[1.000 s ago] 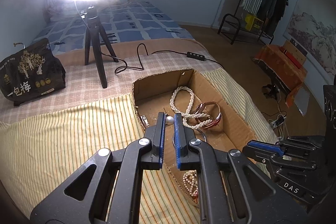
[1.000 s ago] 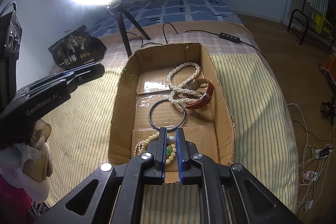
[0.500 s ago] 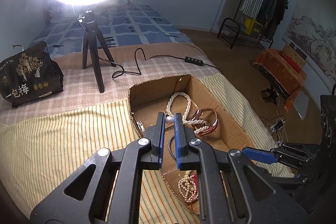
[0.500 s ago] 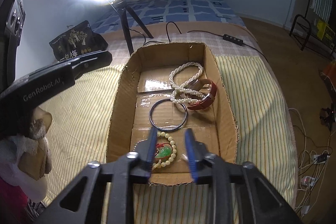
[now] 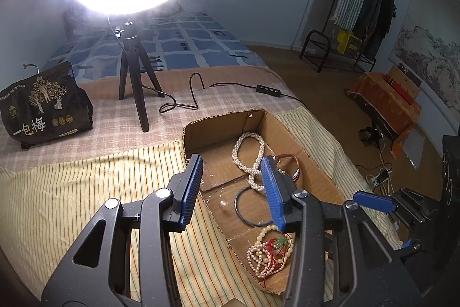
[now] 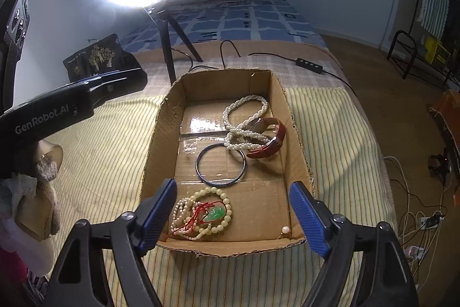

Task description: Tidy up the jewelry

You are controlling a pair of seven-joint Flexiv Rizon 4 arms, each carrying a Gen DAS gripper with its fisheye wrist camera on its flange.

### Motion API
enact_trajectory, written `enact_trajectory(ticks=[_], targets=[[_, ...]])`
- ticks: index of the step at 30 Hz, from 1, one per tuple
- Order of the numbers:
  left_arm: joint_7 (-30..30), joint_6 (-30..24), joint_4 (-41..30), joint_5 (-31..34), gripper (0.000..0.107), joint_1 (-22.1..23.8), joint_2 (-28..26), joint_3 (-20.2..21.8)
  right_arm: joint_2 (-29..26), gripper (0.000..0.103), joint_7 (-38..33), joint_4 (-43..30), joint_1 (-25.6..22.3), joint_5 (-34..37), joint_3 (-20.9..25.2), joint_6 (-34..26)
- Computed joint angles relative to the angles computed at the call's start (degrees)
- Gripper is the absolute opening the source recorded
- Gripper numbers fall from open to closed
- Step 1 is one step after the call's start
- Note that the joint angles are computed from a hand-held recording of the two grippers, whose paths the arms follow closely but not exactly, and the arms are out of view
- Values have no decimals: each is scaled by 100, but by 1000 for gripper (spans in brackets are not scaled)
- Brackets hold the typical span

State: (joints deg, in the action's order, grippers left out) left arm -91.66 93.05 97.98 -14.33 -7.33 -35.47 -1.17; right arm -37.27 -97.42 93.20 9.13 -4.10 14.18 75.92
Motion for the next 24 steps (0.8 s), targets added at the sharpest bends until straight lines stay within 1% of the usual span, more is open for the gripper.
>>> enact_trajectory(ticks=[7, 14, 24], targets=[[-16, 61, 84, 50, 43, -60, 84, 83, 59, 84, 61, 80, 32, -4, -40, 82], [-43, 210, 323, 75, 43, -63, 293, 137, 166, 84, 195, 247, 104, -85, -135, 232], [-57, 493, 781, 134, 43, -157, 701, 369, 444, 84, 620, 655, 324, -424, -457, 729]])
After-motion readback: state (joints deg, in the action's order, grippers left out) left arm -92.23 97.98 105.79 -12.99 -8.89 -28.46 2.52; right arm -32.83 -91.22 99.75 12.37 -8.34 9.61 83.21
